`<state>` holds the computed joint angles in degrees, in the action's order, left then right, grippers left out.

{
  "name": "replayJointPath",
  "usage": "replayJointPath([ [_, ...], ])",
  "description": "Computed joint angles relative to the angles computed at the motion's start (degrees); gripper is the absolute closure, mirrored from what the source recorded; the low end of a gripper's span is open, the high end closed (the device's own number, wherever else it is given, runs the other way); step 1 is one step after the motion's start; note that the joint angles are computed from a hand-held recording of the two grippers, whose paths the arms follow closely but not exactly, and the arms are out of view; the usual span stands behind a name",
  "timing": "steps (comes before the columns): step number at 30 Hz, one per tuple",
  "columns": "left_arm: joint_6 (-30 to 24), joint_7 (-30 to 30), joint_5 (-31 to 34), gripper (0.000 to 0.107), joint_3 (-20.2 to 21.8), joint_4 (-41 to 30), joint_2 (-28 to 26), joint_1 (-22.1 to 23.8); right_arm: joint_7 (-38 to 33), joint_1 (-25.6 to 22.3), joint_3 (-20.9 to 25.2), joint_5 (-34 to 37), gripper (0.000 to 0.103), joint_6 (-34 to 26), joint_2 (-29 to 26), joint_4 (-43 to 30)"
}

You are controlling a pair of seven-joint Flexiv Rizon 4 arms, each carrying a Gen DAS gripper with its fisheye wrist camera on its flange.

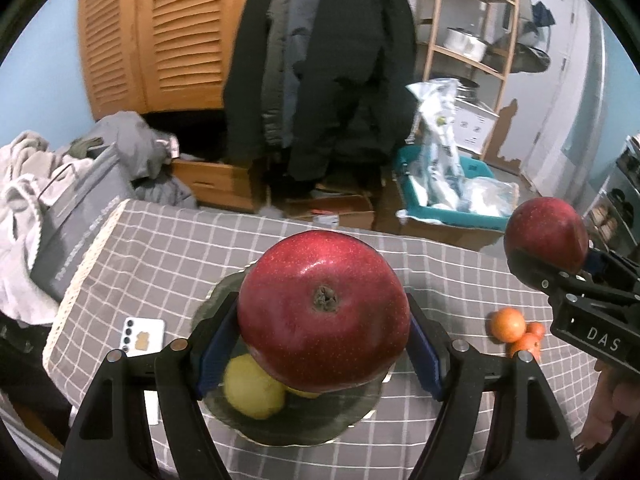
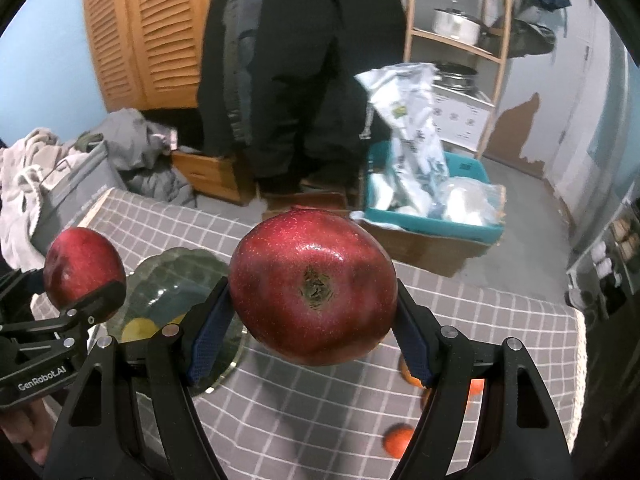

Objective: Organize fruits
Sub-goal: 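Lift and carry both pomegranates over the green bowl with both tools, then lower the pomegranate into the bowl and open the right tool while the left tool releases its pomegranate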

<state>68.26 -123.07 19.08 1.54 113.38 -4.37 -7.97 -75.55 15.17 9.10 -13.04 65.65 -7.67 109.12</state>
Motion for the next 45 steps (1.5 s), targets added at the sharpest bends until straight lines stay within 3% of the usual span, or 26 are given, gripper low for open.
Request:
replayJointPath([
  [10,-0.16,1.01,-0.58,0.029,1.46,2.75,0.15,2.73,-1.02,3.07,1.22,0.6,0.028,-2.04,-5.45,-4.19],
  [29,-0.39,8.07,-11.42,0.029,3.17,4.3,-8.39,4.74,-6.35,4.82,3.83,8.06,0.028,-9.26,-15.34,-11.49],
  [45,1.28,9.88,-15.42,0.029,3.95,5.54,-10.73,4.5,-8.69,4.85,5.04,12.52,0.028,-12.44,-18.46,-13.71],
])
